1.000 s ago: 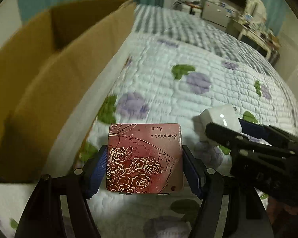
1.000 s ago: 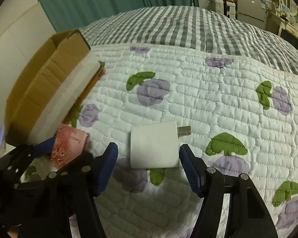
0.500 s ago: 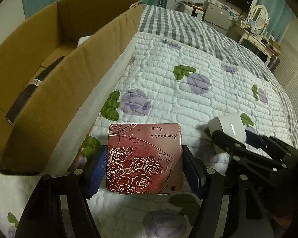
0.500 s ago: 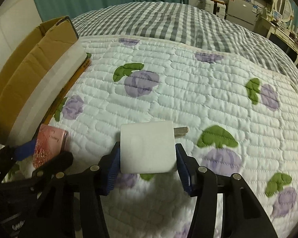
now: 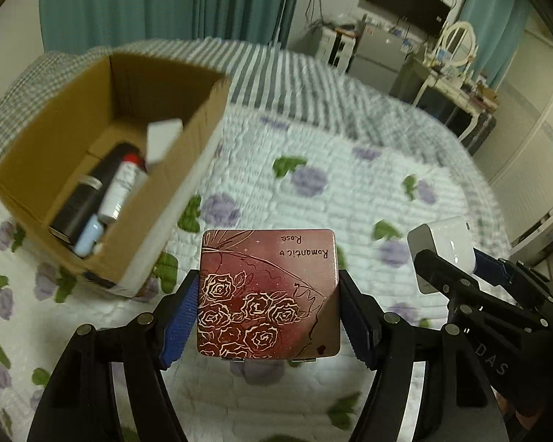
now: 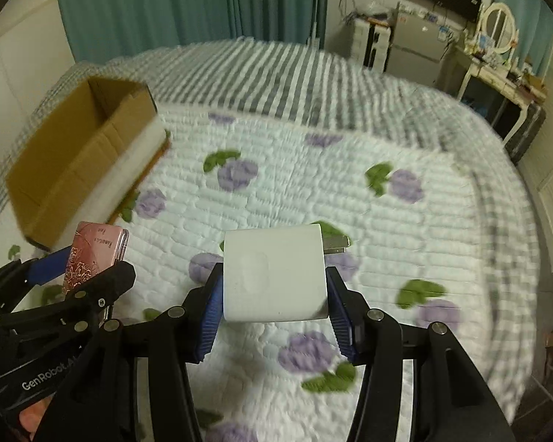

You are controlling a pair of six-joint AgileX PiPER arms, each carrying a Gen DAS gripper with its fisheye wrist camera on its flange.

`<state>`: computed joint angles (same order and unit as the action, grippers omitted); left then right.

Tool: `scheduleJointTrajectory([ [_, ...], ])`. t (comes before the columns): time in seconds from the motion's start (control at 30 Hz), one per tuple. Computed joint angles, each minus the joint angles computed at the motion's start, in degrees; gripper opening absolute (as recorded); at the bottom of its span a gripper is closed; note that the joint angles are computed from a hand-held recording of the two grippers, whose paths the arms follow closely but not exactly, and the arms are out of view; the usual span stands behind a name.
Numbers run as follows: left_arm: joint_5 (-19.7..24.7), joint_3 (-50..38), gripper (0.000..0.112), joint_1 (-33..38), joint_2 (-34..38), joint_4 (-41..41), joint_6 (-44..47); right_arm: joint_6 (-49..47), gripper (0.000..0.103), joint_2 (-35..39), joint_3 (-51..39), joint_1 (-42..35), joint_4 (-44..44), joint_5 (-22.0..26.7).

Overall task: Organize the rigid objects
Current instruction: 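Carry both items over the cardboard box and open both tools to drop them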

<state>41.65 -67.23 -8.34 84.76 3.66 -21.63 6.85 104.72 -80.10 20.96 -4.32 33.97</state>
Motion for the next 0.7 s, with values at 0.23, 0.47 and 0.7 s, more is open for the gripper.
scheduleJointTrajectory([
  [0.23, 7.6, -5.9, 0.071, 3.1, -8.5, -3.2, 4.4, 9.3, 0.051, -10.4, -2.9, 5.1, -9.4, 8.4],
  [0.47, 16.5, -15.1, 0.071, 14.5, -12.9, -12.9, 16.4, 17.8, 0.051, -14.3, -13.2, 14.8, -18.1, 18.1],
  [0.7, 25.3, -26.6, 0.071, 30.1, -9.2, -24.2, 33.6, 24.6, 0.051, -10.8, -24.4, 23.6, -23.3, 23.5],
])
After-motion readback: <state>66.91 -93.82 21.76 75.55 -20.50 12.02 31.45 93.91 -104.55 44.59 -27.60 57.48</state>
